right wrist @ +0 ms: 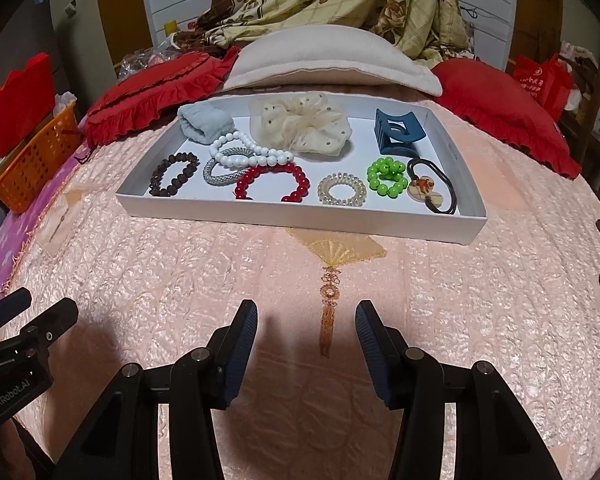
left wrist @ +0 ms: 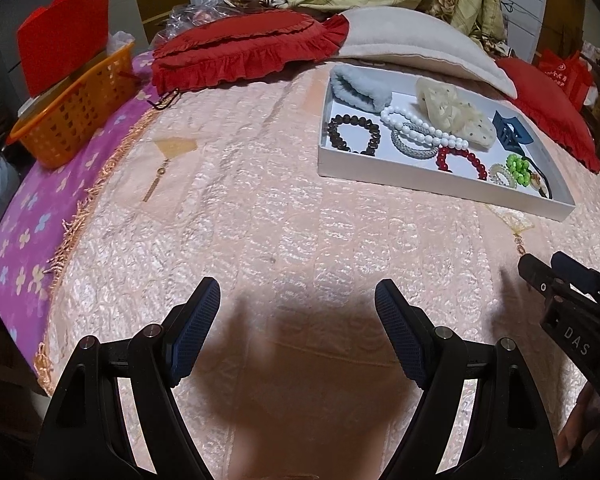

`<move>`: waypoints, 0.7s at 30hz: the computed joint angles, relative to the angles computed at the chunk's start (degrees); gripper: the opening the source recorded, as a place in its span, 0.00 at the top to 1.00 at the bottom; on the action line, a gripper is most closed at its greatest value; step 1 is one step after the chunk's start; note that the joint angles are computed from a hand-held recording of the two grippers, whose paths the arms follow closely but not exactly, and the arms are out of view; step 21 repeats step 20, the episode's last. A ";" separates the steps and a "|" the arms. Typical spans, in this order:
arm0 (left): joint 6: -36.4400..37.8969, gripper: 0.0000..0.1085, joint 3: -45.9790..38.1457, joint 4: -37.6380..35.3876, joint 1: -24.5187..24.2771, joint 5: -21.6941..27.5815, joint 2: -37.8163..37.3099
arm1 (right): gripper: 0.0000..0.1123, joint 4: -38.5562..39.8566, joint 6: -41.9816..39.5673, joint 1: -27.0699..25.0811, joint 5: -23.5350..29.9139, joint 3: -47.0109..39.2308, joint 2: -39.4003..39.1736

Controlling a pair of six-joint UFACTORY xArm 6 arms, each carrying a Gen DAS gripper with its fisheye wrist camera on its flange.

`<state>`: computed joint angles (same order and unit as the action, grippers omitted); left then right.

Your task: Organize jewelry

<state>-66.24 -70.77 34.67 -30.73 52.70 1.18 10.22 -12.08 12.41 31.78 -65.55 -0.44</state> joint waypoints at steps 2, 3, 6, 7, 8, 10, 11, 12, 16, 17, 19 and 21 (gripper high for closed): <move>0.23 0.26 -0.41 -0.28 0.06 -0.05 0.42 | 0.56 0.63 -0.57 -0.09 0.06 -0.12 0.23; 0.39 0.26 -0.64 -0.43 0.09 -0.07 0.66 | 0.56 0.85 -0.79 -0.13 0.04 -0.17 0.36; 0.66 0.26 -1.34 -0.54 0.02 -0.07 1.37 | 0.56 1.42 -1.25 -0.21 0.10 -0.31 0.70; 0.84 0.26 -1.51 -0.55 0.00 -0.07 1.54 | 0.56 1.65 -1.46 -0.30 0.14 -0.30 0.70; 1.09 0.26 -1.65 -0.60 -0.01 -0.16 1.70 | 0.56 1.84 -1.56 -0.37 0.14 -0.32 0.77; 1.47 0.26 -2.05 -0.84 -0.06 -0.26 2.08 | 0.56 2.20 -1.74 -0.49 0.15 -0.37 0.89; 1.73 0.26 -2.27 -1.06 -0.05 -0.31 2.31 | 0.56 2.22 -1.67 -0.52 0.11 -0.34 0.90; 1.87 0.26 -2.31 -1.21 -0.03 -0.46 2.37 | 0.56 2.30 -1.64 -0.58 0.10 -0.36 0.94; 1.67 0.26 -2.58 -0.85 -0.17 -0.23 2.61 | 0.56 2.81 -2.02 -0.81 0.29 -0.30 0.87; 1.64 0.26 -2.69 -0.69 -0.24 -0.19 2.69 | 0.56 2.86 -2.11 -0.84 0.28 -0.17 0.77; 1.59 0.26 -2.70 -0.67 -0.34 -0.13 2.64 | 0.56 2.95 -2.21 -0.89 0.34 -0.11 0.69; 1.67 0.26 -2.78 -0.90 -0.31 -0.14 2.70 | 0.56 3.18 -2.39 -0.94 0.35 -0.03 0.62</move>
